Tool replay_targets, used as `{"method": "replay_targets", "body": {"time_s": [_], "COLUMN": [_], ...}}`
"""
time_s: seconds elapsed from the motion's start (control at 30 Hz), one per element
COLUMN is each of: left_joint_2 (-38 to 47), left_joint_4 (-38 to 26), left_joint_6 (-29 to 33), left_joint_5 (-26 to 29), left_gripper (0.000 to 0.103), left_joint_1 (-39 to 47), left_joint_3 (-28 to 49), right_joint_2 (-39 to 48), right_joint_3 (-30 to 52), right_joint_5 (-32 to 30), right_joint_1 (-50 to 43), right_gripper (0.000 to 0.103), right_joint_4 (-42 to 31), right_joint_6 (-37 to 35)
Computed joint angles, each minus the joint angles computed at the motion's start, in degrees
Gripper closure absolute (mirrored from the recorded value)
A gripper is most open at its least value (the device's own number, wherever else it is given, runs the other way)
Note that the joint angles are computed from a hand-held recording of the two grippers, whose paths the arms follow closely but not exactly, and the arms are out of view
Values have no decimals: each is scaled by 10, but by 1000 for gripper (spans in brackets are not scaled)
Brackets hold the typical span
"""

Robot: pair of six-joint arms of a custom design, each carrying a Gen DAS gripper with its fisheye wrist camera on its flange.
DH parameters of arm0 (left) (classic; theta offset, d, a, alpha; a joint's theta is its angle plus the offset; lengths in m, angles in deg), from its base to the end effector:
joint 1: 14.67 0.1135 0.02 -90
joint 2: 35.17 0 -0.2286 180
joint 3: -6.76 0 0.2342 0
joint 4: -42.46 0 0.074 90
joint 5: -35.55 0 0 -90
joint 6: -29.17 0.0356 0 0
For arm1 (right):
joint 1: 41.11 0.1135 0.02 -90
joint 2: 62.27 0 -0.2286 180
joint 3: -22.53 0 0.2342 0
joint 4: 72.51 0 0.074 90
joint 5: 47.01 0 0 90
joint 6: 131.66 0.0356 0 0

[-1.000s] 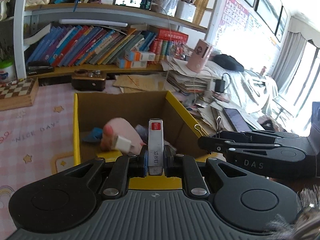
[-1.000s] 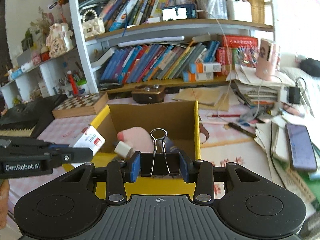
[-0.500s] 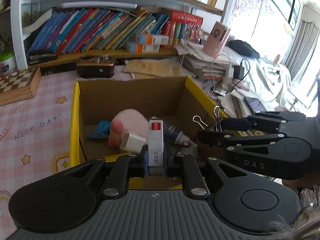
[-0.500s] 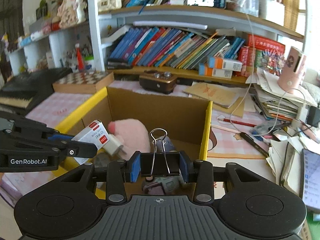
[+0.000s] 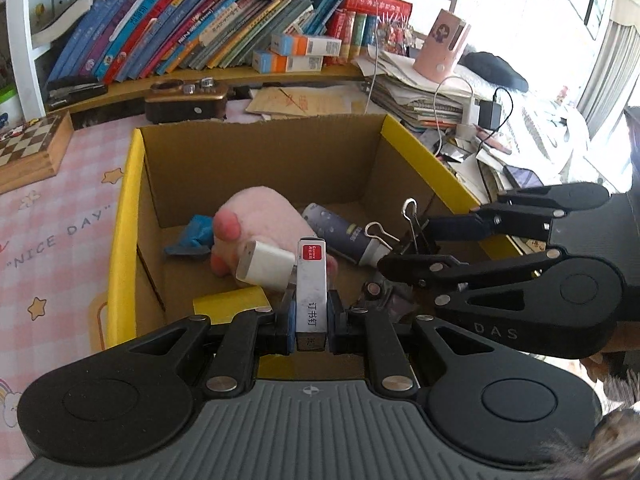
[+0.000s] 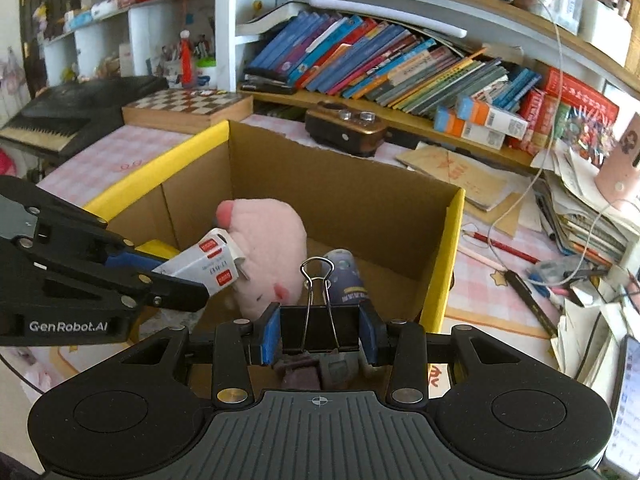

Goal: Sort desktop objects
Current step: 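Open the left gripper over the box while the right gripper releases the clip inside, then lift both open grippers out of the yellow box and pull back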

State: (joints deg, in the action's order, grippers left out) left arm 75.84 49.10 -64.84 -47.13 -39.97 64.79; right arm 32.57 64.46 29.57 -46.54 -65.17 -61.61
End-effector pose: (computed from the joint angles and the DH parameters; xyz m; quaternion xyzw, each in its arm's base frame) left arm 0.2860 -0.1402 0.0608 0.1945 0.9061 -0.1512 0.3440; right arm 0.2562 -0.0161 0.0769 -0.1600 0.9065 0.0230 0.3901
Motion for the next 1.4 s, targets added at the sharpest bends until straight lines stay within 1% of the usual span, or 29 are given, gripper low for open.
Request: {"method": "replay_targets", "body": {"time_s": [0.43,0.53,0.6,0.73,0.9,0.97,1.13,1.2,1.23,1.37,1.4], "left_joint_2": [22,24,24,7,-37,-57,-118,-150,-170,-245,-268], "left_joint_4": [7,16,23,63,97,108,124,129,131,121,119], "left_joint_6": [-16,-14,-18,-28,-29,-30,-33,-33,-34,-29,-26], "left_joint_5": [-2,-2,-1,-15,-24,-24,-22,-24,-26,-25,-26], "left_gripper": [89,86,78,65,41,40,31,21,20,11,9], "left_joint_1": [-1,0,0,-6,-5,-1,11,16,18,36,42], "left_joint_3": [13,10,6,-22,-66,-83,-131,-156,-171,-223,-239], "right_joint_2": [27,31,31,26,-5,-21,-77,-105,-122,-203,-229], "right_joint_3": [34,36,35,33,0,-15,-57,-73,-82,-128,-141], "right_joint_5": [5,11,14,23,35,39,59,67,72,101,113], "right_joint_1": [7,11,12,15,19,22,34,40,42,61,69], "right_gripper": [63,63,63,63,62,62,59,59,58,48,47], "right_joint_4": [-21,-20,-17,-19,3,13,32,32,31,27,24], "right_joint_6": [-34,-35,-35,-28,-11,-2,35,53,64,123,140]}}
